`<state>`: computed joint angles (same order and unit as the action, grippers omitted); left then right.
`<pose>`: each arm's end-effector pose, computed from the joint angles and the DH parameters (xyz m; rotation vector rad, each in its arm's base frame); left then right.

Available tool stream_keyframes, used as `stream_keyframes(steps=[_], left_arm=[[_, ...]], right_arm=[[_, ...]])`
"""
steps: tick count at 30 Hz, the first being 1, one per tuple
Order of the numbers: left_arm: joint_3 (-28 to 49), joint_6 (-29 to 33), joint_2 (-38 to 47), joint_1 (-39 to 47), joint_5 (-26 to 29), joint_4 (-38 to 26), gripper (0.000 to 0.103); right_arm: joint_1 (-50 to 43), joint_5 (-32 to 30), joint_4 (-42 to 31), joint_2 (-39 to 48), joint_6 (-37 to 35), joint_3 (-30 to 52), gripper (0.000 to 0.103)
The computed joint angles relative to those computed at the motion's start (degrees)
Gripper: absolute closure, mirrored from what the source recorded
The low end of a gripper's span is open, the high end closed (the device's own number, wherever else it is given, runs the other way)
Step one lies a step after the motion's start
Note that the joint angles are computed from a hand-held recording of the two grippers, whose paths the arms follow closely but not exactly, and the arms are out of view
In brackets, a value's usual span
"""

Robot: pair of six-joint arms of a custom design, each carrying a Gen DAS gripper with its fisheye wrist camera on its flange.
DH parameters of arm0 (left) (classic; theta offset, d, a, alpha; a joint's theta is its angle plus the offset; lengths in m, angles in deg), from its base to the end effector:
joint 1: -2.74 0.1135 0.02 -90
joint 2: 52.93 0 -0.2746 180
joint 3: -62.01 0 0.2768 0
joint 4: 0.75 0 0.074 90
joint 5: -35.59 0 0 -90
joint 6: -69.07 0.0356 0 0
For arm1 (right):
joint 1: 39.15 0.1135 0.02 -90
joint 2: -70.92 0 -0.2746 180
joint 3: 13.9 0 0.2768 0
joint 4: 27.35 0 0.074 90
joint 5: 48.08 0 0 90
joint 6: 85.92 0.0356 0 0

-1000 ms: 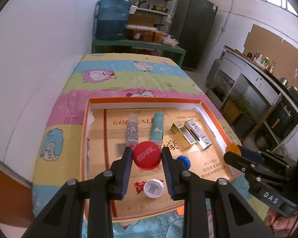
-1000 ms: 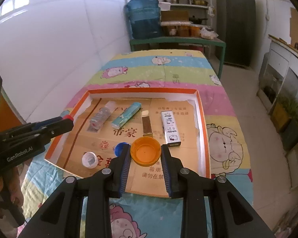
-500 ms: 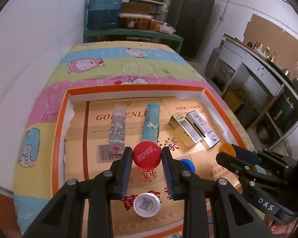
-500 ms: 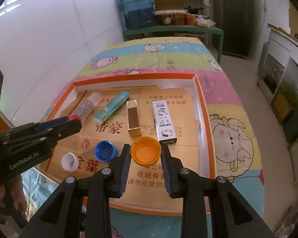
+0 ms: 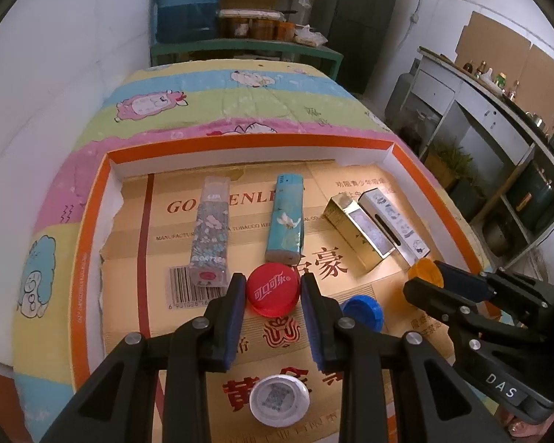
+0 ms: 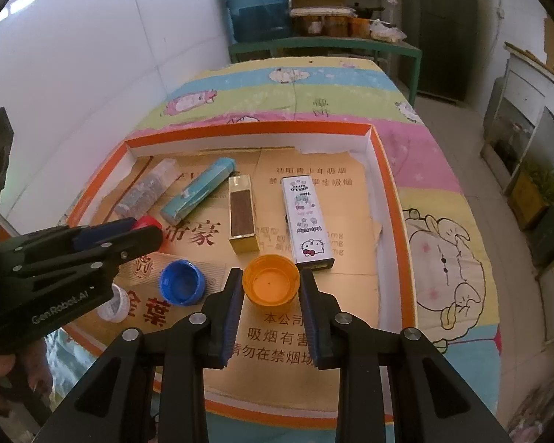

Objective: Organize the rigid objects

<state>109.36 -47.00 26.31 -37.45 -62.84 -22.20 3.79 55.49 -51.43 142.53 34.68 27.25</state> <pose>0.2088 -0.1696 0.1494 0.2479 2.5005 -0.2998 0.1777 0.1540 0.1453 -0.1741 2.4945 0.2401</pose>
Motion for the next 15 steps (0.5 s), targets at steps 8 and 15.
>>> stream_keyframes(steps=[8, 15], left_arm=[[-0.5, 1.2, 0.3, 0.8, 1.7, 1.5, 0.072], [-0.7, 2.1, -0.5, 0.5, 0.6, 0.9, 0.065]], right_arm=[[0.0, 0.2, 0.3, 2.4, -0.2, 0.6, 0.072], [0.7, 1.6, -0.5, 3.4, -0.4, 1.3, 0.065]])
